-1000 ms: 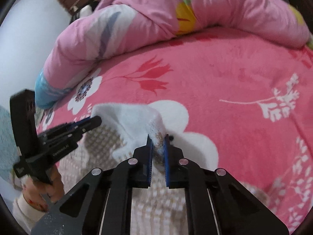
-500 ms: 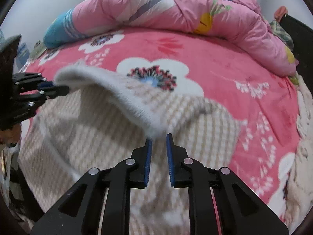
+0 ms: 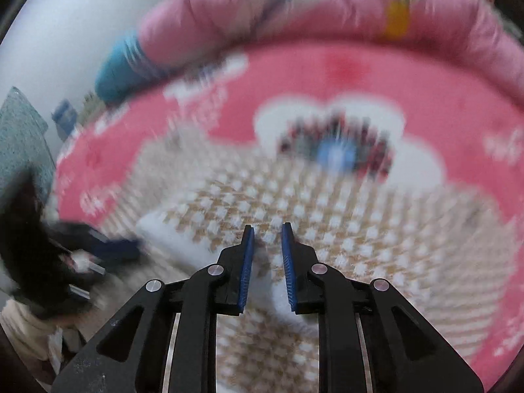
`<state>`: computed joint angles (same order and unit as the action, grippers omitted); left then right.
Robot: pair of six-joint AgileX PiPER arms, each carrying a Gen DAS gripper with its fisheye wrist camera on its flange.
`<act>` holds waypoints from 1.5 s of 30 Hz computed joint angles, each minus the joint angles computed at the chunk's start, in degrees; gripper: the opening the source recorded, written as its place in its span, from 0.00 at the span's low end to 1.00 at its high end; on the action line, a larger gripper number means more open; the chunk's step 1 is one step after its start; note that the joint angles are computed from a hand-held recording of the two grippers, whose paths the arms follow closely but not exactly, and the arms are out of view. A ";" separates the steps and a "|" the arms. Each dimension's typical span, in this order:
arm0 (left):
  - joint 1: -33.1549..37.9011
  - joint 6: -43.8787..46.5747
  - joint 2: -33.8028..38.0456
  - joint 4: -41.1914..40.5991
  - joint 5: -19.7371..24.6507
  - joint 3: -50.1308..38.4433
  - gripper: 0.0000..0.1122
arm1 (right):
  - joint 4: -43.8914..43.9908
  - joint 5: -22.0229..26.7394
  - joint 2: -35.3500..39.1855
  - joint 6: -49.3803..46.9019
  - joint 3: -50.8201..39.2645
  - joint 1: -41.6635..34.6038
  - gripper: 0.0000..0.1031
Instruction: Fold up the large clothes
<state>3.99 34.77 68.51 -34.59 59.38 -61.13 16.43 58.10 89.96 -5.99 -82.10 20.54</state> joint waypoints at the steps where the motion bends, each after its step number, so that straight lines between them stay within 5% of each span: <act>1: 3.40 2.30 -0.44 -2.15 1.96 -0.40 0.12 | 1.08 -1.73 -2.02 -1.83 2.94 -0.45 0.18; 6: 4.93 1.86 3.81 -5.99 2.61 -6.52 0.12 | 5.89 4.07 -6.38 -5.19 3.96 -6.52 0.18; 10: -1.35 -2.90 10.58 -8.46 -1.68 -13.17 0.12 | 6.03 3.37 -9.82 -5.21 1.19 -11.61 0.33; 16: -10.78 -14.61 22.84 2.05 -6.73 -23.31 0.12 | 4.56 4.46 -1.56 -1.93 -8.85 -15.94 0.34; 21: -8.75 -17.50 28.72 3.90 -7.85 -24.53 0.12 | -6.39 1.71 7.51 2.63 -9.63 -11.26 0.28; 26: -8.46 -16.07 27.10 4.28 -7.76 -23.86 0.11 | -8.33 2.32 7.41 4.41 -11.29 -10.32 0.28; 31: -6.93 -2.66 23.57 -6.20 -3.84 -22.06 0.11 | -1.43 2.05 3.72 -2.34 -11.58 -8.19 0.28; 35: -12.03 -4.03 24.23 3.85 -4.29 -19.75 0.12 | -9.15 -0.79 5.73 -1.31 -5.48 -2.60 0.28; 37: -10.69 -1.65 23.14 1.59 -5.07 -17.04 0.12 | -4.57 -2.76 4.33 -3.80 -2.64 -5.05 0.28; 39: -9.01 -2.26 22.77 -0.26 -3.10 -17.70 0.12 | -1.41 1.39 4.85 -1.70 -5.89 -7.24 0.28; 45: -10.40 -1.95 19.16 3.31 -3.70 -15.23 0.12 | 3.32 0.38 5.18 -4.64 -8.19 -2.68 0.29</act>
